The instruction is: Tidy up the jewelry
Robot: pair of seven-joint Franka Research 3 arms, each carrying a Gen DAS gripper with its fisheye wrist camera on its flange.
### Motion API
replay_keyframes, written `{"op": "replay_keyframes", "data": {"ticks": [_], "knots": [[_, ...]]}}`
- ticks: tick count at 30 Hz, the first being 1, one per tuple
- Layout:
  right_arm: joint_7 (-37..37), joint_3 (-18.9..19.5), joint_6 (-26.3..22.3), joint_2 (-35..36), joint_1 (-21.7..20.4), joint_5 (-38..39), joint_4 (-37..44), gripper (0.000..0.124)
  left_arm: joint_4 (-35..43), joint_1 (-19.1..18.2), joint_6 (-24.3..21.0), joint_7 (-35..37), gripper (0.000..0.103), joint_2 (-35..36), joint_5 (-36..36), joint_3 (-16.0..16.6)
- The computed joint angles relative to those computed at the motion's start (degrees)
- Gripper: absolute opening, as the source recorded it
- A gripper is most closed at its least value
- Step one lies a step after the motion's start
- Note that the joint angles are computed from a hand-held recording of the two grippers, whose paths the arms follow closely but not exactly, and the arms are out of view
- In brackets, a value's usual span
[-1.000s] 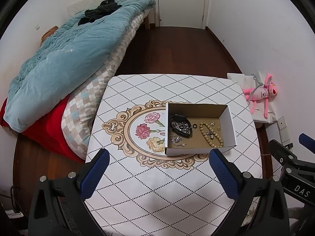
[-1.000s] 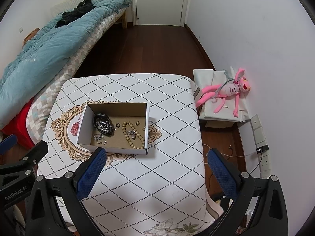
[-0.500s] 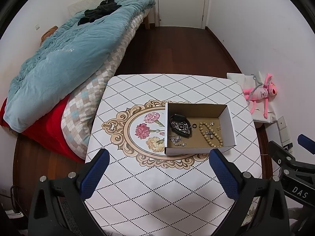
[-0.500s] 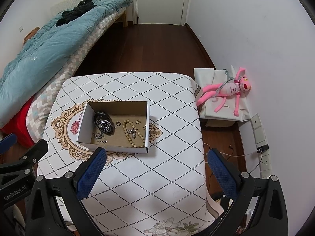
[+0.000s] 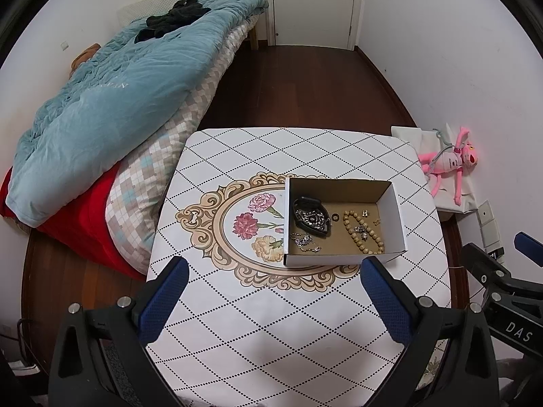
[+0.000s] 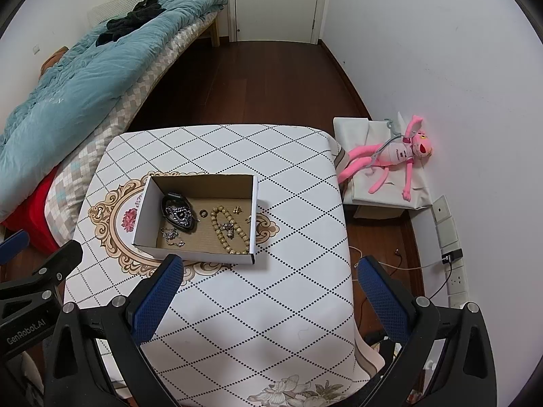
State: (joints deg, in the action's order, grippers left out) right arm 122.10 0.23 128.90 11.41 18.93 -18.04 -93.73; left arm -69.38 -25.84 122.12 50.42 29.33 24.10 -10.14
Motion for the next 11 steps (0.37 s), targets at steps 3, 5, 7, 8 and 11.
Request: {"op": "replay_keyframes", "data": {"ticks": [3, 5, 7, 8, 11], "knots": [[-0.1, 0.0, 0.0, 0.1, 0.0, 0.2, 0.1, 0.103, 0.2, 0.0, -0.2, 0.0, 0.103, 0.1, -0.2, 0.0], [-0.1, 0.0, -0.2, 0.1, 0.0, 0.0, 0.1, 0.103, 0.0, 0.1, 0.0, 0.0, 0.103, 0.0, -0.4, -0.1], [-0.2, 0.0, -0.2, 0.0, 0.0, 0.2, 0.1, 0.103, -0.6, 0.2, 0.6, -0.3, 0.103, -0.5, -0.3, -0.1], [-0.3, 0.0, -0.3, -0.1, 0.0, 0.2, 0.1, 0.103, -0.8, 0.2, 0.8, -0.4, 0.103, -0.6, -0.2, -0.1], [-0.3, 0.0, -0.4, -0.2, -0.1, 0.2, 0.0, 0.103, -0.5, 0.2, 0.9, -0.2, 0.103, -0.5, -0.3, -0.2]]}}
